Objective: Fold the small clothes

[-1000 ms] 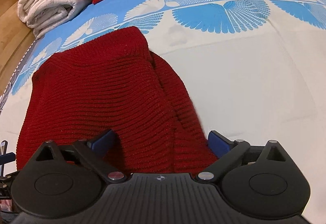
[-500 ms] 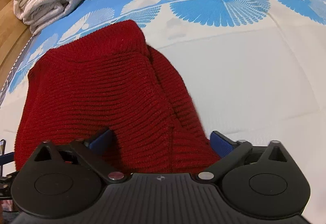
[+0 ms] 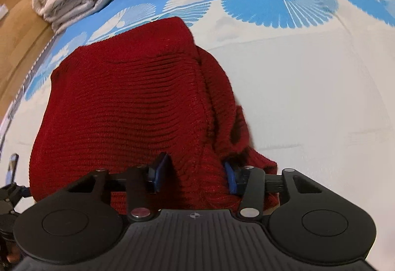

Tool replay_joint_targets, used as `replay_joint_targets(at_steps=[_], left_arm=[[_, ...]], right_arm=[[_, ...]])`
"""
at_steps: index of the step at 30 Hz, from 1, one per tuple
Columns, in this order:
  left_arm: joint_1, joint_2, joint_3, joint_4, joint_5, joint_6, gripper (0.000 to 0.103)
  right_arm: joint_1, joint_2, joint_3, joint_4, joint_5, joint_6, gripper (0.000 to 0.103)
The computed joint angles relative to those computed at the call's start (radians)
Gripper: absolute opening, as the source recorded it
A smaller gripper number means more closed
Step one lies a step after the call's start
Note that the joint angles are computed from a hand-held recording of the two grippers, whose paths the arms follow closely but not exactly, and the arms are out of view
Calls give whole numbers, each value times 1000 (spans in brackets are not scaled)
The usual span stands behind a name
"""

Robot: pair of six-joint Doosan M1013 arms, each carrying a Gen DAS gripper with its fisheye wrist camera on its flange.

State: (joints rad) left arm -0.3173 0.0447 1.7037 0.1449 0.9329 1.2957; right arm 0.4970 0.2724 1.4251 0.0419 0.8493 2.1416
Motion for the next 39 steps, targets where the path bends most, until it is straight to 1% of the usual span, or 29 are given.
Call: replay_joint_targets(at_steps=[1,3,4,5,7,8,9,12,14,17,21,23,26,30,32,33,36,37,38,39], left_arm=[[3,6,-7,21,4,-35,96],[30,24,-31,-28,18,-30,96],[35,29,-36,-31,17,-34,96],[32,33,-41,-6,14,-43,96],[15,38,-43,89,0,-81,96],[10,43,-45,125,-4,-100,97],[9,50,-52,145,-5,-120,97],[15,87,-91,161,21,-148,97],[15,115,-124,189,41,-167,97],[13,149,-164,241,50,-209,97],[21,201,-236,225,89,-205,96],[21,212,-253,239,83,-233,95],[33,236,-288,211,78,-255,90],[34,259,-316,194,86,-286,90],[31,261,-313,173,83,-279,90],[29,262,-311,169,79,-263,90],[23,254,-302,200,70,-239,90],[25,248,-297,196,67,-237,90],[27,237,-293,191,66,-239,90],[27,224,-284,187,57,-244,91]], right_arm=[[4,2,-3,-13,3,2,50],[13,3,-5,-41,2,20,50],[20,3,-5,-61,-1,34,49],[26,2,-4,-74,-5,48,48],[39,2,2,-112,-29,76,45],[50,3,7,-160,-52,109,43],[65,8,6,-217,-65,152,42],[91,35,-16,-352,-70,219,41],[84,55,-42,-358,-63,229,41],[67,87,-84,-364,-60,252,39],[55,127,-141,-397,-27,322,39],[50,145,-165,-410,-18,349,38],[44,170,-200,-441,-1,401,37],[41,191,-223,-510,6,455,37],[44,197,-224,-554,11,463,37],[42,198,-224,-555,10,464,37],[39,194,-224,-528,16,461,40],[39,189,-226,-520,25,454,44],[41,187,-232,-519,38,448,50],[45,179,-229,-530,36,449,54]])
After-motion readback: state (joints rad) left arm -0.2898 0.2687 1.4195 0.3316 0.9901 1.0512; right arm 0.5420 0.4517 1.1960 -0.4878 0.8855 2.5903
